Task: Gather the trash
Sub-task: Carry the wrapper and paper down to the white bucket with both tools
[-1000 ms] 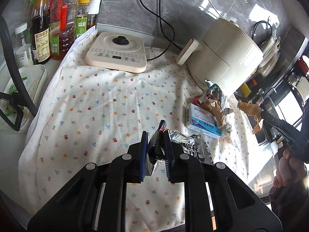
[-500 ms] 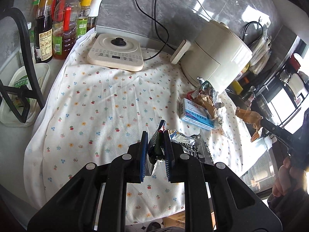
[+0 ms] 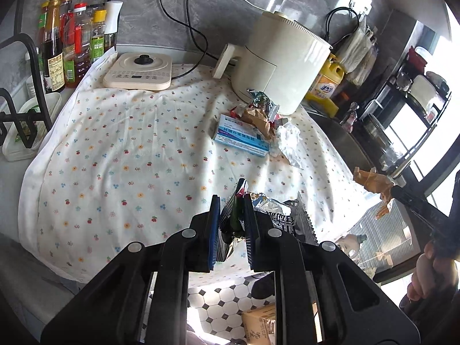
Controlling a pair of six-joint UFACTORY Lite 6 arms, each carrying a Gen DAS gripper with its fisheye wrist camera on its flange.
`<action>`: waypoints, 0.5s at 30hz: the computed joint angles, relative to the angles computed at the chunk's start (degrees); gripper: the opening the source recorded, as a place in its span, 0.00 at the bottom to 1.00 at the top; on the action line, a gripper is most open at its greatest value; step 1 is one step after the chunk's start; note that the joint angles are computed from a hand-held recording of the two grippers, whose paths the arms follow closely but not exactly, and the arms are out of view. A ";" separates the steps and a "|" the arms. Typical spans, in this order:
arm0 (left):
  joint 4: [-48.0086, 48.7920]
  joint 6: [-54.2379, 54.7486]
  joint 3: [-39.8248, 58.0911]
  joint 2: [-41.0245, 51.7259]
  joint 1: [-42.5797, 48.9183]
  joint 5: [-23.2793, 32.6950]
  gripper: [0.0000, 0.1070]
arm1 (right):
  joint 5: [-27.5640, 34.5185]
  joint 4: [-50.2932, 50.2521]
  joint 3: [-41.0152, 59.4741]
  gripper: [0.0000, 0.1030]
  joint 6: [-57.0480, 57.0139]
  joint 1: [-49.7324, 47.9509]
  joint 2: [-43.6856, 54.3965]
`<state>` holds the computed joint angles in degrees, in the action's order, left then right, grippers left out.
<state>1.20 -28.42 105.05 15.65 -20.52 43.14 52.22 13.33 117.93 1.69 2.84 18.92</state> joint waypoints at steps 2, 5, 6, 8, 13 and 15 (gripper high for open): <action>4.71 -6.71 -2.16 -2.23 -5.24 1.07 0.15 | -0.91 4.42 -11.34 0.09 -5.36 -4.63 -8.58; 12.05 -15.37 -4.88 -4.82 -13.27 2.53 0.15 | -0.60 10.50 -24.70 0.09 -14.45 -11.91 -19.17; 13.84 -18.10 -5.65 -5.39 -15.66 3.24 0.15 | 0.11 12.39 -28.26 0.09 -17.09 -14.51 -21.89; 17.52 -23.78 -7.05 -6.46 -20.44 4.59 0.15 | 2.16 15.78 -34.42 0.09 -22.09 -19.81 -26.54; 24.20 -35.18 -9.91 -7.24 -30.77 7.01 0.15 | 7.53 21.57 -46.25 0.09 -33.98 -32.61 -35.01; 25.80 -38.95 -10.22 -6.63 -34.13 7.49 0.15 | 9.27 22.19 -49.91 0.10 -37.71 -37.15 -37.36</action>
